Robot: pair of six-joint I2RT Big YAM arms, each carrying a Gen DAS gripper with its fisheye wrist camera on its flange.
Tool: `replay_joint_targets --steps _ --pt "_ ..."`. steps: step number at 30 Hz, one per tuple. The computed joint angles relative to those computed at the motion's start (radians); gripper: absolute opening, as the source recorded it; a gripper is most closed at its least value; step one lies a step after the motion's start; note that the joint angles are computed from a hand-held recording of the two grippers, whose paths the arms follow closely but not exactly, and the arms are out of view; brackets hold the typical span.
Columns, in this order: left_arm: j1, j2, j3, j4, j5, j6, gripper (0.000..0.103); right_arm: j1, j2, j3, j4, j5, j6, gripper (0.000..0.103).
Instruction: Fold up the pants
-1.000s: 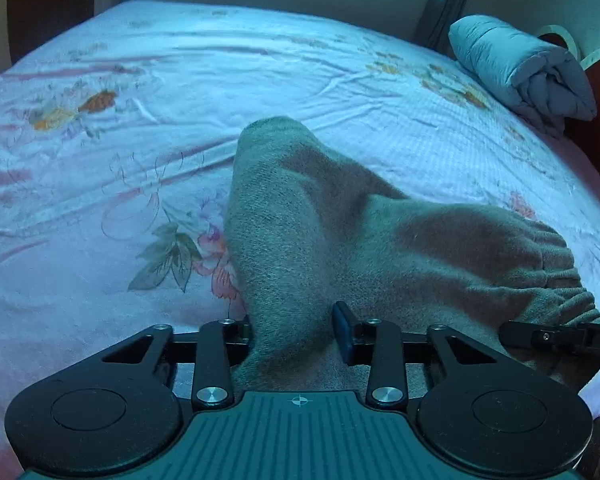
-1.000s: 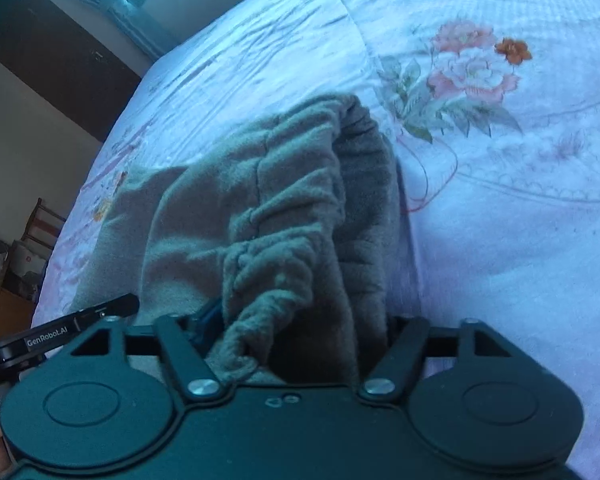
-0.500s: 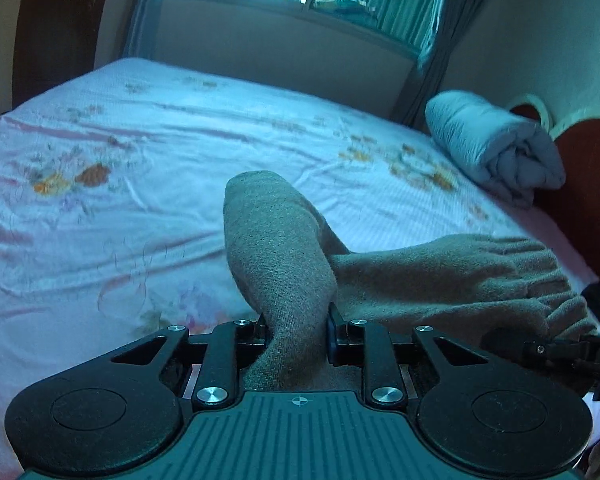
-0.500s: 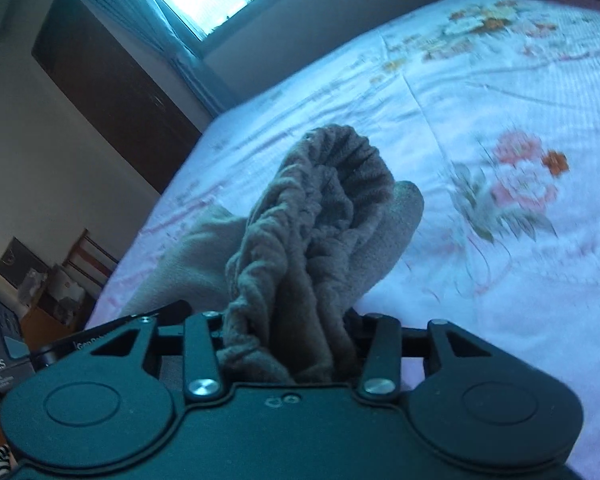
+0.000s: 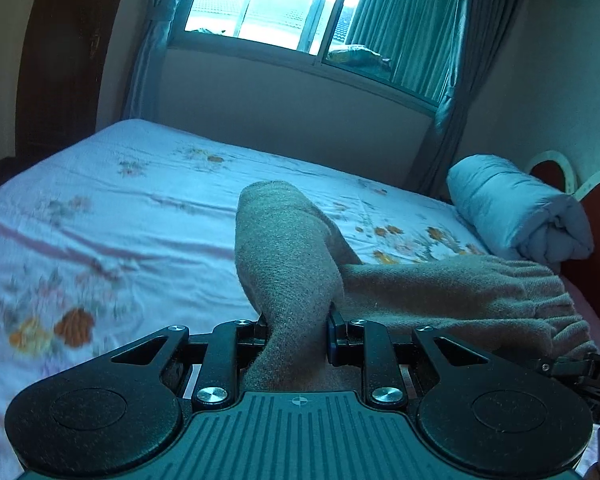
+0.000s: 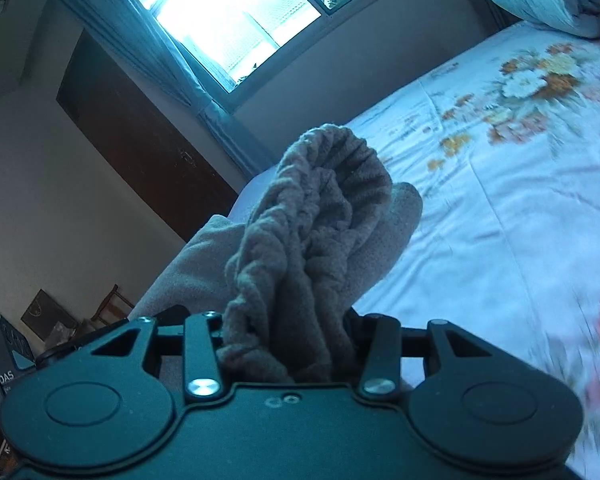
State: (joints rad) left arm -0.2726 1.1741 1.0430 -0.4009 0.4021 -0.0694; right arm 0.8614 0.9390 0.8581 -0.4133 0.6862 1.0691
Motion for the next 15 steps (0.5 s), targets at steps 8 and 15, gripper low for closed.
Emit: replay_joint_targets --steps 8,15 --pt "-0.048 0.355 0.191 0.034 -0.099 -0.031 0.024 -0.322 0.203 0.049 0.152 -0.294 -0.135 0.035" --pt "-0.064 0.462 0.199 0.051 -0.149 0.066 0.031 -0.399 0.346 -0.002 0.210 -0.352 -0.057 0.041"
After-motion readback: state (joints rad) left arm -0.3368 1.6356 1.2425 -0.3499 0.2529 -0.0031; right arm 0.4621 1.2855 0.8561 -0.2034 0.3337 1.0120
